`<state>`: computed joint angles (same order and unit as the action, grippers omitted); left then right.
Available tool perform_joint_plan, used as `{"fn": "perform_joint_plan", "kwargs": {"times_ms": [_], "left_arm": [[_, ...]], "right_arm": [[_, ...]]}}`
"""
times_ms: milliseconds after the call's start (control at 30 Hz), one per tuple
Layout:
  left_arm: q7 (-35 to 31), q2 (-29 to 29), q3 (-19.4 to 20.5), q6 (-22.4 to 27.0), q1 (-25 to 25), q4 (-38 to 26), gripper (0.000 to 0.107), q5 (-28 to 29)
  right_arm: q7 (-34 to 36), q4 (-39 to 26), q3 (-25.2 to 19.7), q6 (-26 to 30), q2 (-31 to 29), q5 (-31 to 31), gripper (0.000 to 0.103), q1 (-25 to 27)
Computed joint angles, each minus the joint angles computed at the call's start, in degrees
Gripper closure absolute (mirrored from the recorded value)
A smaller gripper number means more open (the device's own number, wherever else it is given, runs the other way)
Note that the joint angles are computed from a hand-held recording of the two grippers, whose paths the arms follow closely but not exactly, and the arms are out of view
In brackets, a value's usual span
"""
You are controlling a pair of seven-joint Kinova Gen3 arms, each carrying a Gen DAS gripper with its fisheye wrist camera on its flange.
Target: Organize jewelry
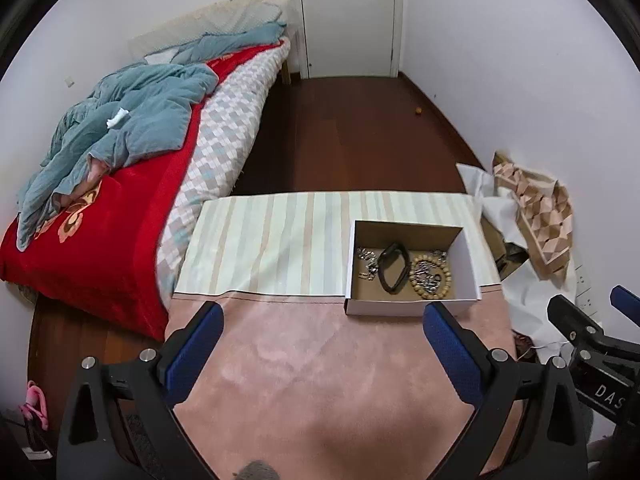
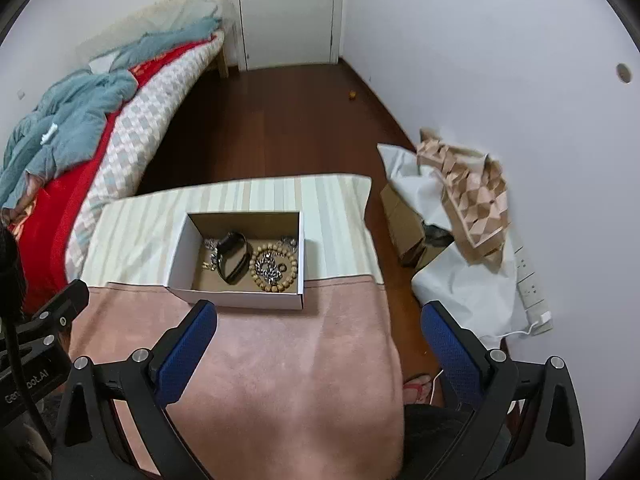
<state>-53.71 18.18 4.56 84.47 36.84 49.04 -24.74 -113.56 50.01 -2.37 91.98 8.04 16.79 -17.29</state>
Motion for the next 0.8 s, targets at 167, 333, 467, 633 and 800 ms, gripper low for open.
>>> {"fn": "perform_joint_plan", "kwargs": {"times_ms": [167, 333, 467, 633, 800], "left_arm": [[2.4, -3.7, 0.5, 0.8, 2.6, 0.9, 0.006, -3.8], [4.0, -6.7, 2.4, 2.1, 3.9, 1.2, 0.006, -6.9], [4.3, -8.4, 3.9, 3.3, 4.2, 1.0, 0.006, -8.0], [5.0, -10.0, 5.7, 5.7, 5.0, 0.1, 0.006, -9.3], [5.5, -10.6, 6.9, 8.1, 5.5, -1.9, 0.006, -10.4]], "right_arm": [[-1.0, -1.9, -1.2, 2.6, -3.2, 2.7, 0.000, -2.0], [-2.4, -4.9, -3.6, 5.8, -5.8, 6.2, 0.000, -4.1], [-3.1, -7.6, -5.8, 8.2, -7.2, 9.8, 0.000, -6.1], [-3.6, -11.3, -8.9, 11.4, -8.2, 14.9, 0.000, -8.9], [-3.2, -16.4, -11.3, 15.7, -7.7, 19.4, 0.000, -12.2]]}}
